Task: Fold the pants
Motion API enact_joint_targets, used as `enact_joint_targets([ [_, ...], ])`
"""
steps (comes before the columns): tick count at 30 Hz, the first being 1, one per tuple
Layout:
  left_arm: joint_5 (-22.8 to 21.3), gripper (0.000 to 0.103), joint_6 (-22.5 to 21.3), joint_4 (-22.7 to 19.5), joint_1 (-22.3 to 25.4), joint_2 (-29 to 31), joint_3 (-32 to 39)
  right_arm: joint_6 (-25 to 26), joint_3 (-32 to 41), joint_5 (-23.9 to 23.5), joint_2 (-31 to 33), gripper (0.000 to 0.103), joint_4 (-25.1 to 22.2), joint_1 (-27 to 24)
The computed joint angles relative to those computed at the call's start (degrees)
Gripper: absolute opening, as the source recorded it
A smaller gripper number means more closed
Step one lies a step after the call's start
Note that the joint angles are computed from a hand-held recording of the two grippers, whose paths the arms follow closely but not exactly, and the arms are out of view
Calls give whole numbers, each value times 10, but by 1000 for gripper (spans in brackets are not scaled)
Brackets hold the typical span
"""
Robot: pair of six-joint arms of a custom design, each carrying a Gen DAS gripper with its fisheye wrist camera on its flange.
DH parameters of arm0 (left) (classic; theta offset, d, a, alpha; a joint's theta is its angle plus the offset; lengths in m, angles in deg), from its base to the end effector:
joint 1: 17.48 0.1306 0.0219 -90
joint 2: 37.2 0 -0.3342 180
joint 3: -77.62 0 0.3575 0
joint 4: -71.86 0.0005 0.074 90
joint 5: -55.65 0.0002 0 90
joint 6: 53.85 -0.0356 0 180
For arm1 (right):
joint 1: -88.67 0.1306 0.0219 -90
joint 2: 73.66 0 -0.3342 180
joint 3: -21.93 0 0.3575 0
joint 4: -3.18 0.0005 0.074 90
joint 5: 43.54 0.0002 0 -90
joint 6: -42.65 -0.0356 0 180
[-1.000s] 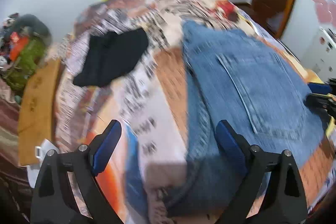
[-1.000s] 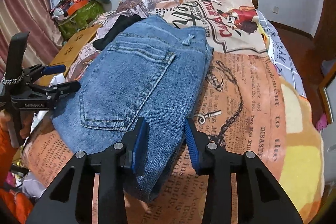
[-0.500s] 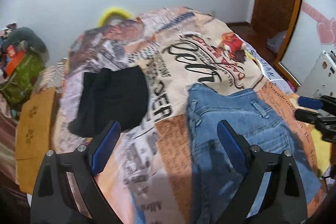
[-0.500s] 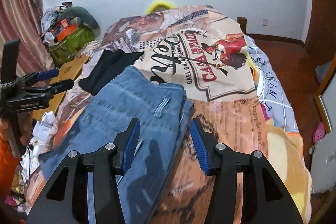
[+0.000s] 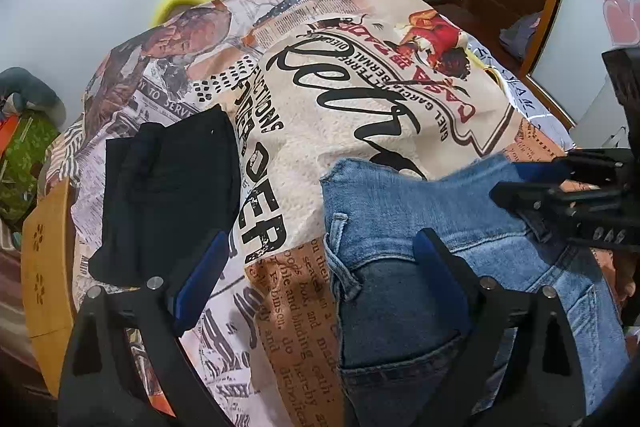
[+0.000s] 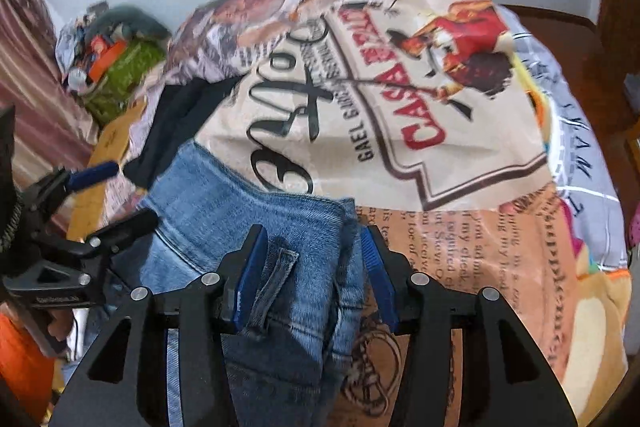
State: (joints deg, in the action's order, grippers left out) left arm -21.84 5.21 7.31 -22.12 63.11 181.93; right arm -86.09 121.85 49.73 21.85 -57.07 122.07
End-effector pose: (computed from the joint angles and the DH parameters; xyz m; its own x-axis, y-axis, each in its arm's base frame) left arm 0.4894 -0.0480 0.3895 -0.6493 0.5563 -0.5187 0.6050 0.7910 0.0910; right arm 0.3953 0.2576 0.4000 -0.8660 0.1773 -0.4675 0.0245 0.9489 0.3146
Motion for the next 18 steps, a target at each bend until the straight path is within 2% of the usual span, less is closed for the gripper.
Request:
enact_joint_targets([
  [5,-11,96,-8,25,-3,-4,-20,58,-4,59,3,26,4,25],
  [9,-3,96,7,26,2,1,-22,57,-13,69,0,23,14,21],
  [11,-3,96,24,18,3,8,-21,57,-7,86,8,23,-1,27],
  [13,-5,96,22,28,2,2,-32,70,2,111,19,23,-13,37],
  [18,-1,96,18,22,4,-5,-27,50,28,96,24,24,-45,30],
])
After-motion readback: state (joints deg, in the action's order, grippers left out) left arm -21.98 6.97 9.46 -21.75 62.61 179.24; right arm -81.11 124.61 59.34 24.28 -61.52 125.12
